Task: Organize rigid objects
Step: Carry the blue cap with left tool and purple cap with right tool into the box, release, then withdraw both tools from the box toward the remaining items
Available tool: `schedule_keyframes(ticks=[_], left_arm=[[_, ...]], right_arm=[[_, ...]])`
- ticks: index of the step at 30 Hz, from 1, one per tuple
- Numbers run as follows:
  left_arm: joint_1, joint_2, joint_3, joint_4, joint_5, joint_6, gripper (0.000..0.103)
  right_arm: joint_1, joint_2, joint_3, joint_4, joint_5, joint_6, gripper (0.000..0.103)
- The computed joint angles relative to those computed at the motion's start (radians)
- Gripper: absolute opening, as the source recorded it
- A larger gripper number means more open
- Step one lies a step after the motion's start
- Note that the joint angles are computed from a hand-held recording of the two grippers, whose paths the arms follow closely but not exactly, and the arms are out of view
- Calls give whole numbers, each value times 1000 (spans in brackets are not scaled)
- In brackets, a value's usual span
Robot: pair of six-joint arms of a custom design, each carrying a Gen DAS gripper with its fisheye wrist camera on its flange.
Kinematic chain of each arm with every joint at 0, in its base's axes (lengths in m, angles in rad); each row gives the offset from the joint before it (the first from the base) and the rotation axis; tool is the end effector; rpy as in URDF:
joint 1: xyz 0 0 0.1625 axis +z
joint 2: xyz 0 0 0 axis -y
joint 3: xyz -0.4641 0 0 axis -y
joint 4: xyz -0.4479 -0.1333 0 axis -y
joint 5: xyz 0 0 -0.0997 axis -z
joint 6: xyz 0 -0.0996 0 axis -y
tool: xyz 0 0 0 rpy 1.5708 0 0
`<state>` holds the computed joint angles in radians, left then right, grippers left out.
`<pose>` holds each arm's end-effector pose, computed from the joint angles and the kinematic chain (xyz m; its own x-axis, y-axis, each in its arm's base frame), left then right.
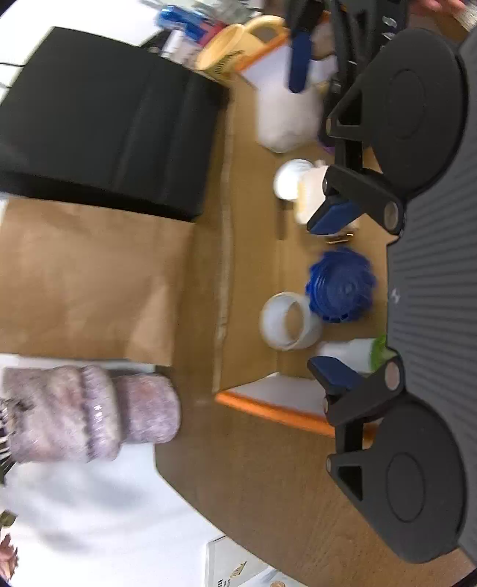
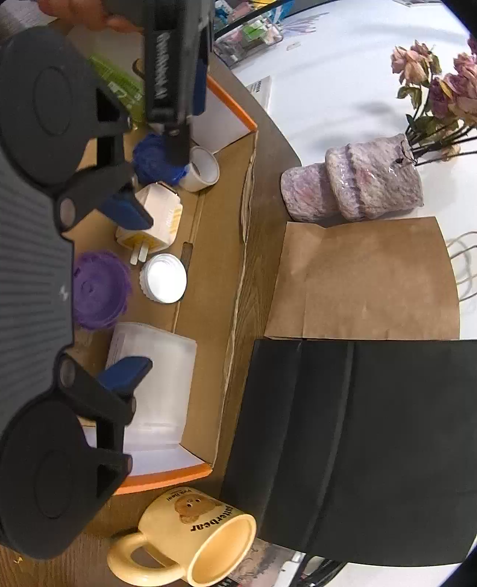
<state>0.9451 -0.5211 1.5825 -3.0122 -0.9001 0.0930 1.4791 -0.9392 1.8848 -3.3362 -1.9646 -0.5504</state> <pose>-0.2766 -0.7161 -0.0330 -0.7162 0.3407 -0.6091 0.6130 0.7242 -0.3157 0.0332 -0.6773 0.1840 -0.7946 -0.0453 0.6055 -0.4143 0.7695 -0.4861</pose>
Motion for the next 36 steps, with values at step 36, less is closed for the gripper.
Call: schedule_keyframes(ticks=[36], left_arm=[[-755, -441, 1133, -843, 351, -181, 96]], right_arm=[[134, -537, 991, -851, 197, -107, 89]])
